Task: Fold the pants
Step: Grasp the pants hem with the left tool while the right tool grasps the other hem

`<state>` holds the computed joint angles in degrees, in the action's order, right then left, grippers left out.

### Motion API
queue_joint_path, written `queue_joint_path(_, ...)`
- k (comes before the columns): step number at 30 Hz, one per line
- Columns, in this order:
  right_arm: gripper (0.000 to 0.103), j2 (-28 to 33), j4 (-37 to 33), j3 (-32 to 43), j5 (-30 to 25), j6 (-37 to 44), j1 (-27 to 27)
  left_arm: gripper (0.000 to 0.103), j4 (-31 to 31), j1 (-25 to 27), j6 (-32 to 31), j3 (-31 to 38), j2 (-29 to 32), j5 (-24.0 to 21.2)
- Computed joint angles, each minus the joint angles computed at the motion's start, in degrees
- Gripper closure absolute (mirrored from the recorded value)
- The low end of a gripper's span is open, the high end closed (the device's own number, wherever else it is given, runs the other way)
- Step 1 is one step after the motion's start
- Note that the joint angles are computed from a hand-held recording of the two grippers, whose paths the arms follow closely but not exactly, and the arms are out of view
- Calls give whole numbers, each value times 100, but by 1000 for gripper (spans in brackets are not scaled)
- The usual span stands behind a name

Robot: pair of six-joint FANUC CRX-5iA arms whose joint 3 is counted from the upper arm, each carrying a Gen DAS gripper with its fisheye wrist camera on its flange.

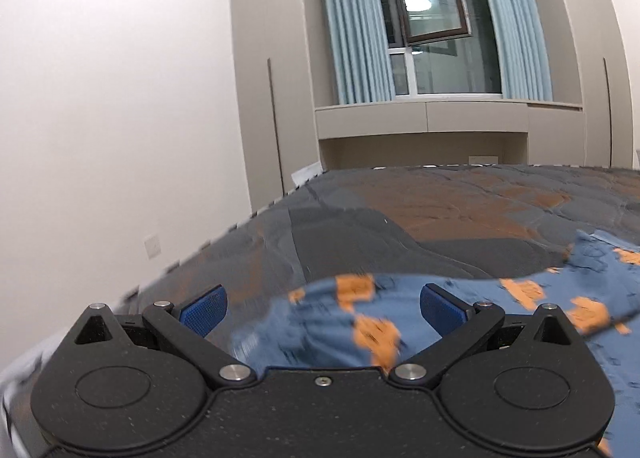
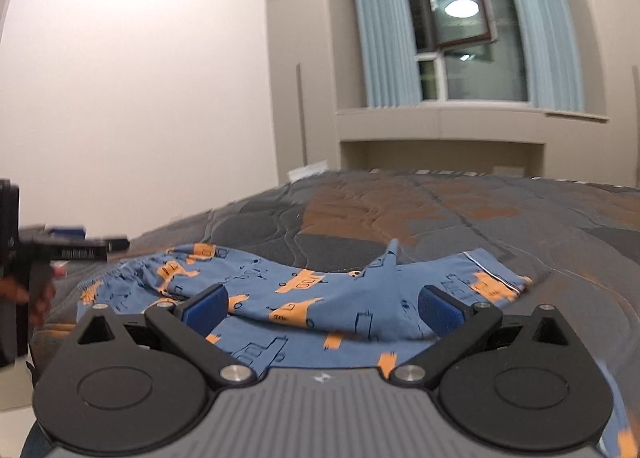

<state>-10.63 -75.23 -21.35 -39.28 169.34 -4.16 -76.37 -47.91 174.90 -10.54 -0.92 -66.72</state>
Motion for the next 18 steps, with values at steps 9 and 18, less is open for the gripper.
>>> queue_joint_path(9, 0, 2035, 2334, 2431, -406, -1092, 994, 0, 1892, 2663, -3483, 181, -63, 2959)
queue_joint_path(18, 14, 4148, 3606, 5202, -2018, -2207, 1334, 1, 6674, 4563, -9040, -108, 842, 4900)
